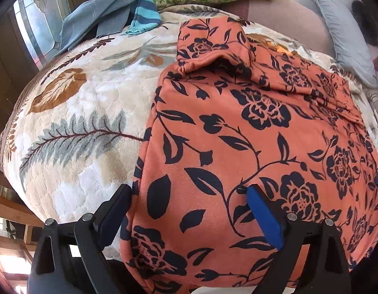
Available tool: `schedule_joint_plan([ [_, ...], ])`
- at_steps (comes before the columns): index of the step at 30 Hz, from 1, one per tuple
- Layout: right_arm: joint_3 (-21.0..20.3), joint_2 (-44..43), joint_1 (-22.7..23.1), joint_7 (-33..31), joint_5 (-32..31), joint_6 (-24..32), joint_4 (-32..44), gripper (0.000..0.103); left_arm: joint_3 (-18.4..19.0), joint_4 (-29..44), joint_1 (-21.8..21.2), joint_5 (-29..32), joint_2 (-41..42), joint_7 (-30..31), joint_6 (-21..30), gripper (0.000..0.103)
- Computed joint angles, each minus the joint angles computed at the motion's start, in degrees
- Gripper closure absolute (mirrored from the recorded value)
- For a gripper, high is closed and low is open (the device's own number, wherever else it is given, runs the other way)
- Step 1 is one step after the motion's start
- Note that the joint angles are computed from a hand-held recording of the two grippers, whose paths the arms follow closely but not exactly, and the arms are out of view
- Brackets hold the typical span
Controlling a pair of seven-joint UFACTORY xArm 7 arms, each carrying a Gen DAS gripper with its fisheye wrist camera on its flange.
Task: Fold small clothes
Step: 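Grasp the shirt hem with the left tool and lift it up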
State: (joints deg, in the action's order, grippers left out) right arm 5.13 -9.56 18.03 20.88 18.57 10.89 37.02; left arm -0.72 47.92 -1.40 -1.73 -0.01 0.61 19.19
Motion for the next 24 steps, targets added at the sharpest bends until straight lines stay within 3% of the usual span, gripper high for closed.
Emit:
schedule_joint_plan([
  [3,-3.6,-6.09,4.74,-5.7,8.25,-5.21,-5.15,0.044,0.42,-2.49,0.27,-2.3,-3.12,4.0,-2.4,0.008],
  [5,-2.69,-10.69,2.81,-2.65,6.86,-6.14,-8.4,0.043,0.55,-4.22,0.76,-0.55,-5.26,3.56,-3.84,0.008],
  [9,-2.06,-18.63,-1.68,1.88,0.63,2.64,-10.99,0.042,2.39,-4.43,1.07,-2.96,-7.18,7.71,-0.63,0.008],
  [15,-7.41,-25.51,1.84,-2.12,2.05,14.86,-13.31,0.042,3.75,-6.84,2.99,-4.35,-9.07,10.02,3.53,0.008],
  [19,-5.68,-26.3,2.41,-2.59,3.2,19.34,-15.1,0.042,4.46,-9.37,3.8,-4.65,-10.54,12.85,5.47,0.008],
  [21,-5.92,-25.23,3.63,-3.31,5.16,19.41,-16.08,0.042,5.17,-10.15,3.58,-6.52,-11.19,15.24,6.5,0.014],
  [23,-5.32,-22.93,3.77,-3.0,6.0,19.97,-15.97,0.042,6.1,-10.3,3.13,-9.41,-11.79,18.31,9.11,0.029],
  [24,-5.45,-21.84,4.06,-3.39,6.68,20.3,-15.8,0.042,6.55,-10.49,2.89,-11.05,-12.24,20.0,10.43,0.029],
])
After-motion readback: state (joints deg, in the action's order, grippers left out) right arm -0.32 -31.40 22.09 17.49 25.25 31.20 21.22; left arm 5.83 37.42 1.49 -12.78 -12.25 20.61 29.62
